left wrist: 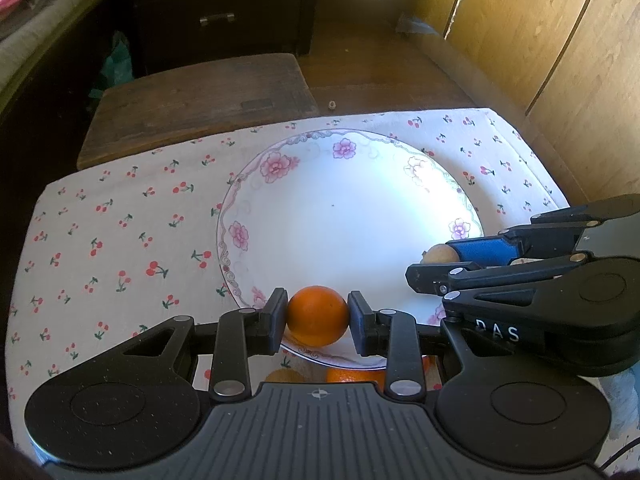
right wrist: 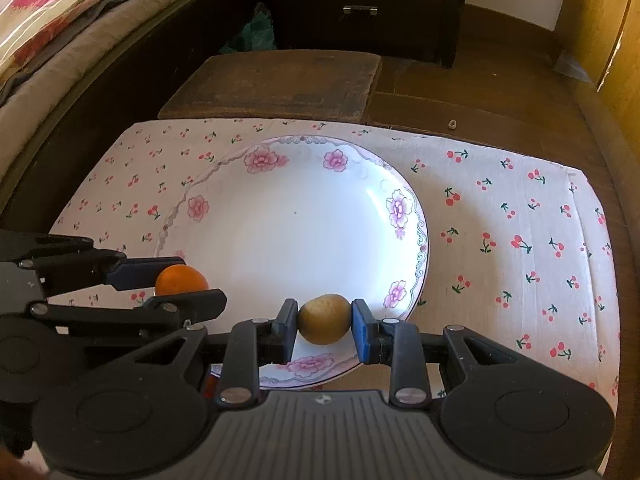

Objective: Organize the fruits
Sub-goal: 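Carry the orange and the brown fruit over the white bowl with both tools, then open the left tool to drop the orange while the right tool drops the brown fruit into the bowl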

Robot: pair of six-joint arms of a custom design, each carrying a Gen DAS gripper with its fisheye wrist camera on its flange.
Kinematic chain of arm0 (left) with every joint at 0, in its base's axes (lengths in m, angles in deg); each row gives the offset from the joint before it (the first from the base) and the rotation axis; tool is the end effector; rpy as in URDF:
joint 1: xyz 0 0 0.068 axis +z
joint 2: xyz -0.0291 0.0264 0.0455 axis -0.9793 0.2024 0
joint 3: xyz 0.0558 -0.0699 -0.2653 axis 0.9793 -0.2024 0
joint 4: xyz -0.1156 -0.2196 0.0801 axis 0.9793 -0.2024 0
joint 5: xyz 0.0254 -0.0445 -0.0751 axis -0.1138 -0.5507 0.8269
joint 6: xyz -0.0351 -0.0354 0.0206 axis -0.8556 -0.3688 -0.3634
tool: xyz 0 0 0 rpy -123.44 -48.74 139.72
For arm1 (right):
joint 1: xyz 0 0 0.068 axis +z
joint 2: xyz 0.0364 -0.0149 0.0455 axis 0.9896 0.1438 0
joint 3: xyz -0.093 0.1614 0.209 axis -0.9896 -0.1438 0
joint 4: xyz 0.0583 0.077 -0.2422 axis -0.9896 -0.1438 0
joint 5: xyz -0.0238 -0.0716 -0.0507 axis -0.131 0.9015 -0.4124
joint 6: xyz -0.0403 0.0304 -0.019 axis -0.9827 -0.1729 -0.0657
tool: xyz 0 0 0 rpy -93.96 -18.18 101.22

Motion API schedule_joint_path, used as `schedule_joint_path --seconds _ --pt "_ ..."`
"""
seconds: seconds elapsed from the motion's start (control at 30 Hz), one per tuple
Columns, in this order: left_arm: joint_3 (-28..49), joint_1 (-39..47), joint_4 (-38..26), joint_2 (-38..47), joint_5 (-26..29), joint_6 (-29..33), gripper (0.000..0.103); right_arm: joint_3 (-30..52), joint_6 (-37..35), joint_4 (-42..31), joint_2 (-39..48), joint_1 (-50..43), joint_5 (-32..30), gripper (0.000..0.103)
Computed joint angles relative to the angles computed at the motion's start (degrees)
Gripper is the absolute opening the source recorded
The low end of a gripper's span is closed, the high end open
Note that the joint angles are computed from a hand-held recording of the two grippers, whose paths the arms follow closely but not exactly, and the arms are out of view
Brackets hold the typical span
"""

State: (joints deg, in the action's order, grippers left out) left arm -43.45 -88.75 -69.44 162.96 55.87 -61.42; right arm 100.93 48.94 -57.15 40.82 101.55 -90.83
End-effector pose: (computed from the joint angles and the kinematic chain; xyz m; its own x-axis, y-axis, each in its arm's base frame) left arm 0.2223 -0.0448 0.1098 -0.8558 0.1966 -0.4785 0.2631 0.9618 -0.0754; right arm 0.2361 0.0883 0.1081 -0.8720 -0.1979 -0.4477 -0.2810 0.9513 0.1268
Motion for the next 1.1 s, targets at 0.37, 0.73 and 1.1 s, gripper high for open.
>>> schedule_joint_path --seconds 0.37,0.73,1.1 --pt "-2.2 -1.0 -3.4 -5.2 -1.1 0.1 0.041 -1.9 0.8 -3.0 -4.0 1.7 0.3 0.031" --pt "-4.2 -2.6 -6.6 -10.2 -2.8 -0.4 0.040 -2.5 2.0 -7.0 -7.4 4.3 2.3 0.031" --pt "-5.0 -3.4 -8.7 -13.8 -4.6 -1.8 0.043 -3.4 4.1 -7.3 -9.4 5.8 4.0 0.031"
